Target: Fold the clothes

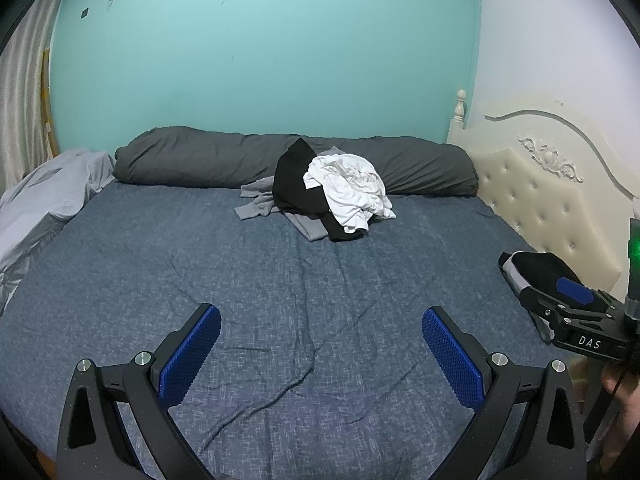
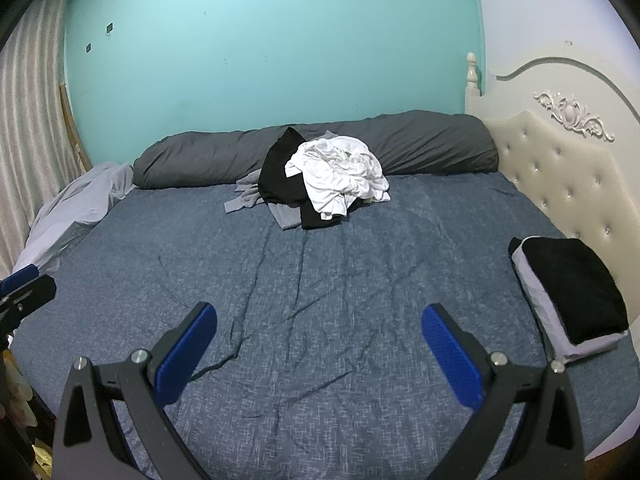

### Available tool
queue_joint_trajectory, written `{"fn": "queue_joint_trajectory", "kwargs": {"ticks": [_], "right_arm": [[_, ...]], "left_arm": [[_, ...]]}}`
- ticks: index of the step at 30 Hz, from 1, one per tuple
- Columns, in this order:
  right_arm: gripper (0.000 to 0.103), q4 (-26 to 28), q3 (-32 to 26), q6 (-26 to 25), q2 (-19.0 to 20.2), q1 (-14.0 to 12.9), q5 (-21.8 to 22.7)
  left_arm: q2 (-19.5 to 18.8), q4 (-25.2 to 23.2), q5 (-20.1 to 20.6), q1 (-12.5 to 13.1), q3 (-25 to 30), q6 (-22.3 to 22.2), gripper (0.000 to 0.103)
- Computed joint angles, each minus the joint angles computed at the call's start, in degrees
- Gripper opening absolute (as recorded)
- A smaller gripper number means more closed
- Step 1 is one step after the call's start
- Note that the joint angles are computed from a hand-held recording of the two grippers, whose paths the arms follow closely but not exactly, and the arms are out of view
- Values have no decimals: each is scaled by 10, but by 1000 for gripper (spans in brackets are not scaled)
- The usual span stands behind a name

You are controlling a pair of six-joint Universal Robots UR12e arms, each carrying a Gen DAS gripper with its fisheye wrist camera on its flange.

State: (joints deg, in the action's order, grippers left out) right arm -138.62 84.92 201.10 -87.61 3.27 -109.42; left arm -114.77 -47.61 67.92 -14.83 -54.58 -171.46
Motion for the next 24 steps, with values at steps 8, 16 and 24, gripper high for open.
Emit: {"fn": "queue_joint_trajectory", "kwargs": {"ticks": [8, 16, 24], "right_arm": [[103, -21, 9, 6, 9, -25, 51], [103, -38, -12, -42, 48, -55, 98], [102, -36, -73, -77, 120, -95, 137]], "left_arm": [[-32, -7, 21, -5, 33, -14, 103], [-106, -50, 43, -13, 124, -25, 103], [-243, -137, 63, -25, 333, -40, 103]]}}
